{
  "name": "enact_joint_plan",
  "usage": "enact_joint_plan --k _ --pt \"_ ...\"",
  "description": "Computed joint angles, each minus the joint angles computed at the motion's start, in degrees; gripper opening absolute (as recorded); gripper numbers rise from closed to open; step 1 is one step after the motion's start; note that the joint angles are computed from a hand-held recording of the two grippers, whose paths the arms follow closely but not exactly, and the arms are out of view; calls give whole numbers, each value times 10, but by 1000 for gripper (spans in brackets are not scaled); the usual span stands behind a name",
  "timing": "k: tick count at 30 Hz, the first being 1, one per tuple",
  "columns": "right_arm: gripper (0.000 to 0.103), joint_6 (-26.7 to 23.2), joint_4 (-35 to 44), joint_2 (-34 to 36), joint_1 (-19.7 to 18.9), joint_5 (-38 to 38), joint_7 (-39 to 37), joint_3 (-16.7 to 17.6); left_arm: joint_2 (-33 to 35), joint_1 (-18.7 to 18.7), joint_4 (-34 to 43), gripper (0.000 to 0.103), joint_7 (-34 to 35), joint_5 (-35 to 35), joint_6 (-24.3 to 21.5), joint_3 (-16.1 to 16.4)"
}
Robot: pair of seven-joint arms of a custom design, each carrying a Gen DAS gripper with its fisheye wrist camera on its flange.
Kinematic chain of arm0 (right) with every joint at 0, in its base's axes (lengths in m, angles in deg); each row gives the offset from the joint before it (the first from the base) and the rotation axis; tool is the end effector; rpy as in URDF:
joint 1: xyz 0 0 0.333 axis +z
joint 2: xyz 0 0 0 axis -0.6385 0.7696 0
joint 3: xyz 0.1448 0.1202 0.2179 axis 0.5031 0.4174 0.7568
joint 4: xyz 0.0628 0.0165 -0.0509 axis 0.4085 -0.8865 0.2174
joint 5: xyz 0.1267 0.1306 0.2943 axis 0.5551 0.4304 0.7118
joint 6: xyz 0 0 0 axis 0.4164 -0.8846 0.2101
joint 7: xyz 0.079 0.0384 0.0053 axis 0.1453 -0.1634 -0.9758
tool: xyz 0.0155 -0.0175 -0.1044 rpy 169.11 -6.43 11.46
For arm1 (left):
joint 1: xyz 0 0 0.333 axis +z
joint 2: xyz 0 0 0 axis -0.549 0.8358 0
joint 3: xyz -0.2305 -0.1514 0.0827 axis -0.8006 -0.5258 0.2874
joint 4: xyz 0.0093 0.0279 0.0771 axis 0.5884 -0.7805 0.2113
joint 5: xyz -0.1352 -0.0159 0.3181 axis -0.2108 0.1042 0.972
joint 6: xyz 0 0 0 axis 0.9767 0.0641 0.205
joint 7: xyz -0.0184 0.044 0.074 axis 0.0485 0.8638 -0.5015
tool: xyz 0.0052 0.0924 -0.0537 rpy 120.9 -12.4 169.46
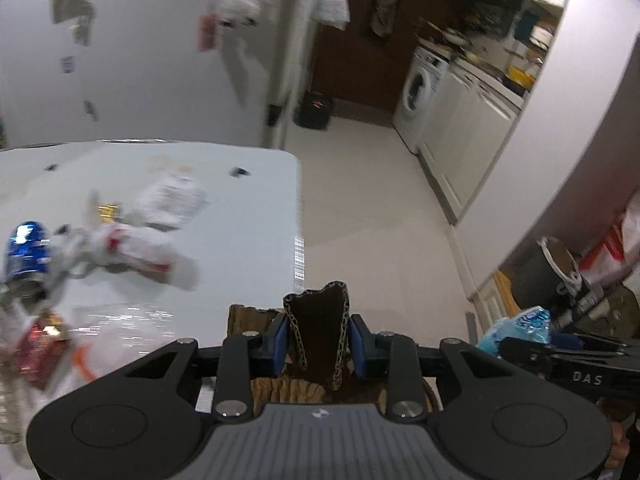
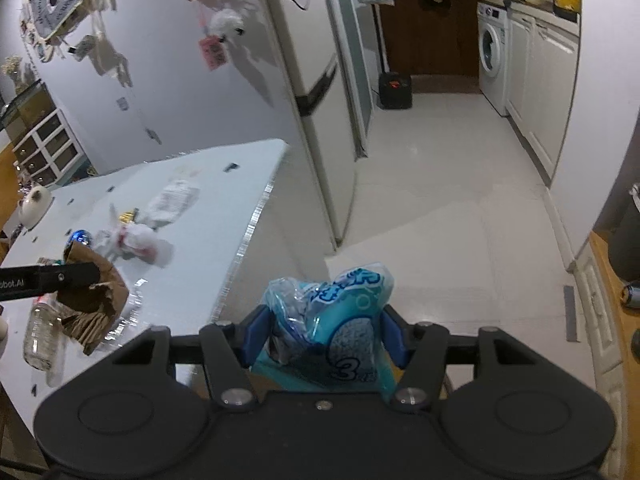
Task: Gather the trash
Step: 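Carry the cardboard in the left tool and blue bag in the right tool to the bin, then open both tools over the bin to drop the cardboard and blue bag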
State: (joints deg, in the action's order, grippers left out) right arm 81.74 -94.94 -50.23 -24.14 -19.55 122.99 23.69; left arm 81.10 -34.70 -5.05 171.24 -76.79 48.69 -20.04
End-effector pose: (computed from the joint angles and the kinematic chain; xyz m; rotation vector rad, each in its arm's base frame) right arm 0.4775 0.1662 0.6894 -1.4032 2.0460 -0.5925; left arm 0.5602 -0.1007 0.7162 -1.4863 2.3244 -0.9920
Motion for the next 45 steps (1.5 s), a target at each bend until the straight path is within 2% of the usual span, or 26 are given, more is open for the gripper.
enact_joint_plan --k 7,13,18,23,32,38,45 --pt "60 3 -77 -42 -15 34 -21 -25 41 -44 19 33 -4 27 -35 -23" --pt "61 7 -138 -63 -24 70 -23 -40 85 -74 37 33 -3 47 -71 -32" --pt "61 12 -180 -66 -29 106 -28 -52 123 -97 37 33 1 69 -81 -32" --pt "62 13 -196 -46 -33 134 -42 -60 160 -119 31 33 18 96 -74 -31" --pt "63 39 -197 22 -49 170 -91 -61 249 -149 68 36 28 136 -69 -20" --pt "63 70 -208 60 -59 208 -110 -56 263 -153 55 47 23 152 -63 -11" --pt "64 96 -201 95 -67 233 -127 -46 250 -145 27 50 9 165 -51 -2"
